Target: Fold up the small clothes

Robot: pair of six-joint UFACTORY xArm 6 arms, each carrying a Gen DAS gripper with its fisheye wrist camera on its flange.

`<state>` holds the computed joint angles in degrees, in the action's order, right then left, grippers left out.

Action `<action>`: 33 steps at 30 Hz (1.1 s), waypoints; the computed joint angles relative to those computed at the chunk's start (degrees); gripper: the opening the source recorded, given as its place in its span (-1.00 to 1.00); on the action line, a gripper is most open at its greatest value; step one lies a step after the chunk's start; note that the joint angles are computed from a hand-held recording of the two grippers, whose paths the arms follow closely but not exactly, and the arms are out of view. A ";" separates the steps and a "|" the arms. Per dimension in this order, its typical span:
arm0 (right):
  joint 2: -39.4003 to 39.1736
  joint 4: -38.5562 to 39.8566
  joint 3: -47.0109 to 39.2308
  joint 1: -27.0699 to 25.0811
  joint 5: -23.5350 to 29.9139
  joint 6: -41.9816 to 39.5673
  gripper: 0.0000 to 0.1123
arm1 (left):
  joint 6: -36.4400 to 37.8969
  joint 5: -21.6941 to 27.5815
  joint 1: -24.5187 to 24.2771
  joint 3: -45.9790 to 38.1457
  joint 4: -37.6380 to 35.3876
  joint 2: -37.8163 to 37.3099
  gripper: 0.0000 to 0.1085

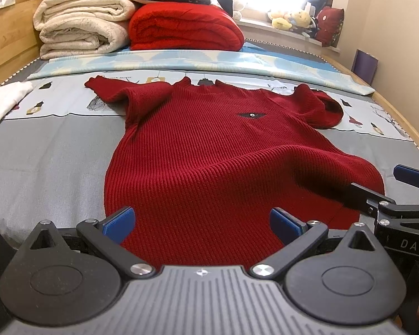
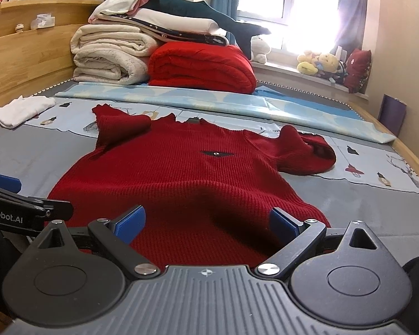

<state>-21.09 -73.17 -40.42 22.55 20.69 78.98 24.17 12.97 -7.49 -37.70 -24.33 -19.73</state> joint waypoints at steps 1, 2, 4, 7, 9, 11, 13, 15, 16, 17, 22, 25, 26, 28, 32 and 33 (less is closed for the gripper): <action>0.01 -0.09 0.02 0.01 -0.04 0.01 0.70 | 0.04 -0.05 0.00 -0.01 0.02 0.07 0.89; 0.03 -0.09 0.02 -0.01 -0.14 -0.07 0.70 | 0.07 -0.10 -0.02 -0.02 0.04 0.14 0.89; 0.05 -0.17 0.00 -0.13 -0.42 -0.10 0.70 | 0.10 -0.18 -0.04 -0.04 0.10 0.26 0.89; 0.01 0.07 0.02 -0.28 -0.72 -0.22 0.70 | -0.10 0.06 0.12 -0.30 0.25 0.37 0.89; -0.10 0.05 0.15 -0.35 -0.79 -0.15 0.70 | 0.03 0.03 0.11 -0.19 0.15 0.25 0.89; -0.11 -0.12 0.17 -0.37 -0.84 0.01 0.70 | 0.16 -0.04 0.12 -0.19 0.09 0.34 0.89; -0.08 0.05 0.16 -0.33 -0.79 -0.13 0.70 | 0.26 -0.06 0.15 -0.18 0.08 0.41 0.89; -0.04 0.21 0.14 -0.31 -0.79 -0.19 0.70 | 0.34 -0.05 0.19 -0.15 0.11 0.46 0.89; -0.04 0.21 0.14 -0.31 -0.79 -0.19 0.70 | 0.41 -0.06 0.22 -0.11 0.07 0.46 0.89; -0.04 0.17 0.14 -0.32 -0.83 -0.20 0.70 | 0.05 -0.18 0.12 0.03 0.20 0.36 0.89; -0.07 0.21 0.17 -0.26 -0.81 -0.26 0.70 | 0.03 -0.18 0.12 0.06 0.24 0.32 0.89; -0.07 0.21 0.17 -0.26 -0.81 -0.26 0.70 | 0.06 -0.19 0.14 0.14 0.21 0.29 0.89; -0.07 0.21 0.17 -0.26 -0.81 -0.26 0.70 | 0.08 -0.20 0.14 0.16 0.20 0.28 0.89; -0.07 0.27 0.17 -0.28 -0.83 -0.32 0.70 | 0.25 -0.23 0.18 0.22 0.10 0.27 0.89; -0.10 0.23 0.21 -0.32 -0.90 -0.30 0.70 | 0.06 -0.14 0.22 0.16 0.30 0.27 0.89; -0.10 0.23 0.21 -0.32 -0.90 -0.30 0.70 | 0.19 -0.11 0.26 0.18 0.20 0.26 0.89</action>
<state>-21.19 -72.95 -40.21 22.22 19.79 78.68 24.37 12.86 -7.23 -37.52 -24.13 -19.47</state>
